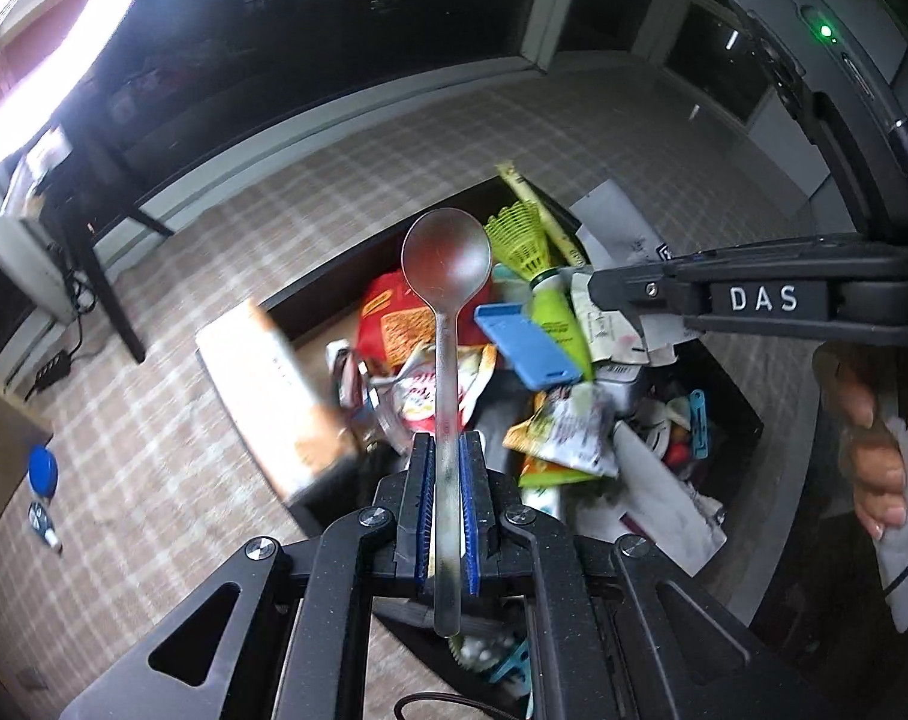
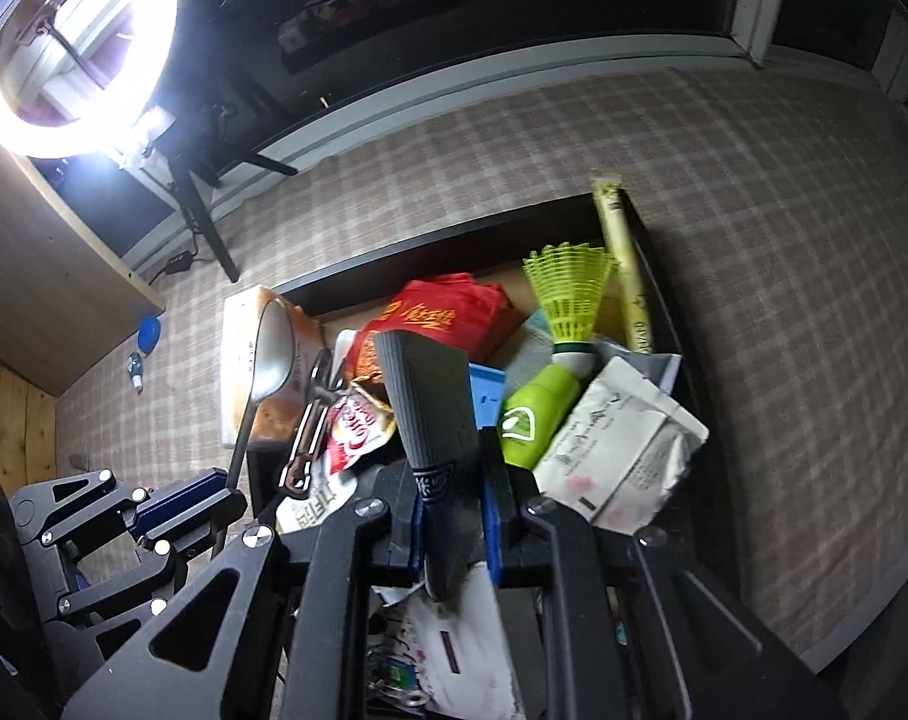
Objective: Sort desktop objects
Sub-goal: 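Carry the spoon and sachet in both tools over the black box, then open both tools to drop the spoon and sachet into the box, then move left tool to the grey tube while right tool reaches the blue tape measure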
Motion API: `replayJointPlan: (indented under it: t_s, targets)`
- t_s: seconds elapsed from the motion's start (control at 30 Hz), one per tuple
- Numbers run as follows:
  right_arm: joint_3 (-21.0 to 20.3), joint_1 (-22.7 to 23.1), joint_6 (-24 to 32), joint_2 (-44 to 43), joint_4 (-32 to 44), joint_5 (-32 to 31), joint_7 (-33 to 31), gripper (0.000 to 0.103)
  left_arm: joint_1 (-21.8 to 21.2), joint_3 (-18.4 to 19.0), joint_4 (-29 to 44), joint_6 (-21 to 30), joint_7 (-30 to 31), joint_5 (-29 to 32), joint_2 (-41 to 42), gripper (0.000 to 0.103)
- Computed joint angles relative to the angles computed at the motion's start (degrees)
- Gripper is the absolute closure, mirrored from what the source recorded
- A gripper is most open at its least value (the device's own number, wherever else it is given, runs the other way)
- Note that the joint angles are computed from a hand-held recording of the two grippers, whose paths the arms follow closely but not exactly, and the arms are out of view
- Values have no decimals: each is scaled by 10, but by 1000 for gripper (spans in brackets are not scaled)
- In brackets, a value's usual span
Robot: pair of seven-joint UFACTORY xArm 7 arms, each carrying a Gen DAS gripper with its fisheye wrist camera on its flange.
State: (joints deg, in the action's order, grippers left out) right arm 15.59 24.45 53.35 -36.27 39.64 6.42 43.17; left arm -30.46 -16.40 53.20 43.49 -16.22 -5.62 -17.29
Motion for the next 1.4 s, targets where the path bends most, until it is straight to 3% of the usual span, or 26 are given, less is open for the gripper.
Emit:
replayJointPlan:
  t_s: [0.07, 0.1, 0.13, 0.17, 0.2, 0.6, 0.97, 1.17, 1.4]
  targets:
    - [-2, -2, 2, -7, -6, -1, 2, 88, -1, -4, 12, -6, 2, 6, 15, 92]
    - [-3, -3, 0, -10, -8, -3, 1, 83, 0, -6, 18, -5, -2, 11, 22, 74]
    - [-2, -6, -5, -14, -12, -5, 3, 77, 5, -11, 27, 0, -17, 24, 30, 64]
    - [-4, -9, -4, -16, -13, -4, 7, 54, 7, -14, 27, -5, -29, 37, 33, 54]
    - [-5, -12, -3, -15, -13, -4, 10, 44, 10, -16, 25, -9, -40, 50, 32, 55]
    - [14, -11, -9, 7, 9, -26, 20, 45, 16, 1, -7, 10, -36, 47, -17, 56]
    - [40, 11, -28, 95, 79, -48, 32, 45, 60, 34, -85, 41, -34, 35, -120, 56]
    - [53, 31, -39, 177, 146, -75, 36, 45, 109, 65, -154, 74, -28, 42, -210, 56]
    - [60, 66, -52, 283, 231, -124, 48, 45, 205, 121, -236, 127, -12, 63, -330, 56]
